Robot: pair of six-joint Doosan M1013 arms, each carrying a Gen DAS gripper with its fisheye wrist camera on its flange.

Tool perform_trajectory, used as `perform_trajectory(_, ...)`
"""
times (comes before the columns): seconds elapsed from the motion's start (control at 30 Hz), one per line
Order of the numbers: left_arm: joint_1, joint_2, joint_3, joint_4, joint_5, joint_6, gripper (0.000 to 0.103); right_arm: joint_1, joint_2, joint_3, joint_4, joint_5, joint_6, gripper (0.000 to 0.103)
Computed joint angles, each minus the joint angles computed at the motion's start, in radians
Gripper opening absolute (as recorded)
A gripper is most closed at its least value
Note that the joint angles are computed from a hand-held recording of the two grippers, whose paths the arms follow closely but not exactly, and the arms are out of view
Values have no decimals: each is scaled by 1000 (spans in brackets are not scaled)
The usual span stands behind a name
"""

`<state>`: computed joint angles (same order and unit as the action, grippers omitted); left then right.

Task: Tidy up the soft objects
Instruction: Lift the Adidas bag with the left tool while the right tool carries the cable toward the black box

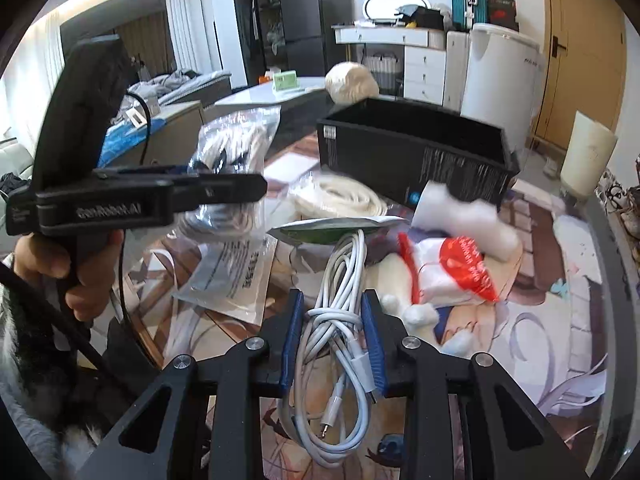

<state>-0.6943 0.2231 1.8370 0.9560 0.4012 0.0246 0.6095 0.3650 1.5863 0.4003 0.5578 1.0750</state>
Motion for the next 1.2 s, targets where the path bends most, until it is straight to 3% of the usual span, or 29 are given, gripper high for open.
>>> perform_trajectory(0.57, -4, 2, -19, 45, -12, 3, 57, -35, -46, 13, 56, -132, -22, 29)
perform_trajectory(0.83, 6, 25, -25, -97, -8, 109, 57, -35, -38, 10, 49, -127, -7, 29)
perform_trajectory(0.9, 4, 35, -37, -135, 6, 148, 58, -35, -36, 8, 46, -124, -2, 29)
perform_trajectory(1.0, 1, 56, -64, -193, 27, 215, 71, -34, -35, 8, 46, -126, -2, 29)
perform_trajectory(1.17, -13, 106, -126, -264, 126, 326, 69, -35, -31, 6, 43, -125, 3, 29)
perform_trajectory(1.2, -15, 113, -134, -271, 140, 342, 62, -36, -30, 6, 45, -124, 3, 29)
